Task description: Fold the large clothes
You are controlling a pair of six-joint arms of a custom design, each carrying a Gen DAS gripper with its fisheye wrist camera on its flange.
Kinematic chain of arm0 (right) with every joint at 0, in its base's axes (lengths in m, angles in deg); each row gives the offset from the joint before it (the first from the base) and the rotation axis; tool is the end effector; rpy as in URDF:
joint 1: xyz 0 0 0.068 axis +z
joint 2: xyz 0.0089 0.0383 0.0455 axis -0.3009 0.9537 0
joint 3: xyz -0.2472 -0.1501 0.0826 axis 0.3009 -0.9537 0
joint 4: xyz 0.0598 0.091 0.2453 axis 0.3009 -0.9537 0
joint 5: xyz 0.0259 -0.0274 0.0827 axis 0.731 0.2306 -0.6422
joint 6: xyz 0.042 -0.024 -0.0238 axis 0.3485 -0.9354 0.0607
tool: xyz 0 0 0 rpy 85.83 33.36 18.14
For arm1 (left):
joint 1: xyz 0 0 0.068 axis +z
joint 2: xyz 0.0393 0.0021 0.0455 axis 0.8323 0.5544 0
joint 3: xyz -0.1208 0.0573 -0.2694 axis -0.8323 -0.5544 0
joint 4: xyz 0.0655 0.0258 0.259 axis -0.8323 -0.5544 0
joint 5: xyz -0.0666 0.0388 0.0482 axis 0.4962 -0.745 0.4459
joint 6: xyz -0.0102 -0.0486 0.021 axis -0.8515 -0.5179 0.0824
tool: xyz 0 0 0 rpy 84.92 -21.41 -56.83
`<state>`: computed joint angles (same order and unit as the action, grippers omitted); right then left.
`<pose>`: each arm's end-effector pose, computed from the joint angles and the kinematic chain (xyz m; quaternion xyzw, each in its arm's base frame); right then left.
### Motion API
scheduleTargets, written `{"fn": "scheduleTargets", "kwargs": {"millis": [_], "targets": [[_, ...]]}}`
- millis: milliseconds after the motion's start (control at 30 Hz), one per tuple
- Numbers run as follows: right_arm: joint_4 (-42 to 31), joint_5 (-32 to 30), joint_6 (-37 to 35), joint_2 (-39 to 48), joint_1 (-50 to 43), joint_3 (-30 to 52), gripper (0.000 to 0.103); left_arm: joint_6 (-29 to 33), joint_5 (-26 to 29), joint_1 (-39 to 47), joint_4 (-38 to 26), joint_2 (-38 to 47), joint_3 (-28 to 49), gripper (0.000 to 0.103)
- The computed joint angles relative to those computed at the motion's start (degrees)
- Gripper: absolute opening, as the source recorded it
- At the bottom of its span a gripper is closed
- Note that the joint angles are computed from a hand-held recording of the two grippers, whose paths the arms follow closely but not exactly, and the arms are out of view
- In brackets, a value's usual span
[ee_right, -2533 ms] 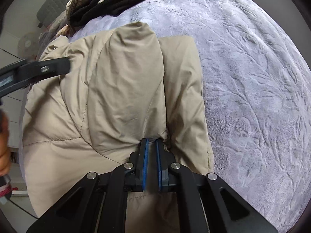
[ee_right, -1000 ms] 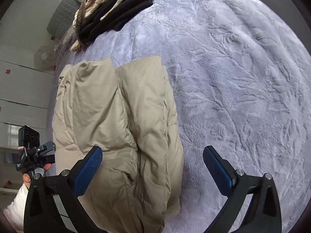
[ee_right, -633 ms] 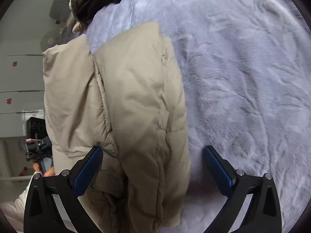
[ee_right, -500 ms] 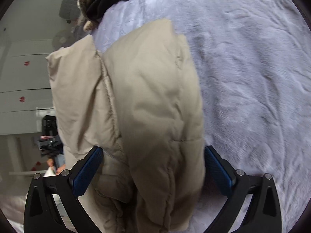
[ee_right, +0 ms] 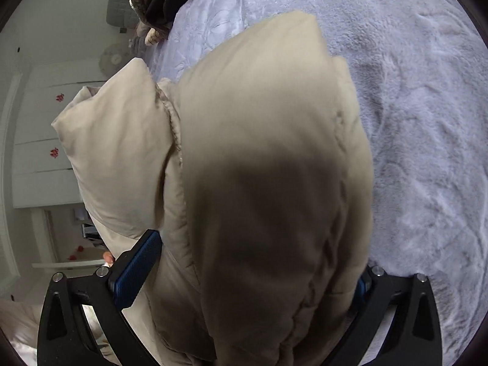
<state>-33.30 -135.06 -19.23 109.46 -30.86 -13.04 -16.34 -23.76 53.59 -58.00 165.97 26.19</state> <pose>0.3241 -0.0491 0.0544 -0.0632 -0.8988 -0.4329 0.0280 0.2339 -0.0423 0.1051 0.1015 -0.8542 0.5082 0.0420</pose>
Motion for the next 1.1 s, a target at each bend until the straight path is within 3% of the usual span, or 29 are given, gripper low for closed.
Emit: {"fn": "scheduleTargets", "kwargs": {"millis": [100,167,267,500,600,800,833,1033,1100], "targets": [[1.54,-2.14,5.24,0.42,0.99,-0.33,0.097,-4.11,-2.05,-1.77,0.29,-3.09,0.09,0.103],[2.31,-3.43,7.48,-0.55,1.25,-1.23,0.075,-5.14,-4.08,-2.89,-1.71,-5.50,1.09,0.100],[3.21,-4.64,8.25,-3.66,1.45,-2.90,0.056,-4.97,-6.84,-4.34,-6.27,-9.87,3.12,0.097],[6.17,-6.66,12.40,-11.86,2.89,-7.52,0.052,-1.38,-9.32,-4.77,-17.09,-17.79,7.56,0.097],[10.13,-7.96,17.86,-15.97,5.71,-9.36,0.052,2.30,-8.28,-2.04,-22.92,-21.43,8.35,0.096],[24.56,-7.06,34.59,-19.98,15.89,-10.95,0.052,25.66,-6.16,13.06,-45.62,-20.29,16.85,0.097],[28.82,-6.39,38.97,-19.80,18.67,-11.02,0.052,26.94,-5.78,13.91,-46.29,-18.94,18.18,0.097],[49.21,1.23,58.72,-17.14,33.37,-11.77,0.052,60.29,-12.00,36.49,-70.64,-4.81,31.01,0.097],[55.35,4.22,64.67,-14.25,38.02,-10.45,0.052,66.60,-15.04,41.75,-74.73,-0.39,34.95,0.097]]}}
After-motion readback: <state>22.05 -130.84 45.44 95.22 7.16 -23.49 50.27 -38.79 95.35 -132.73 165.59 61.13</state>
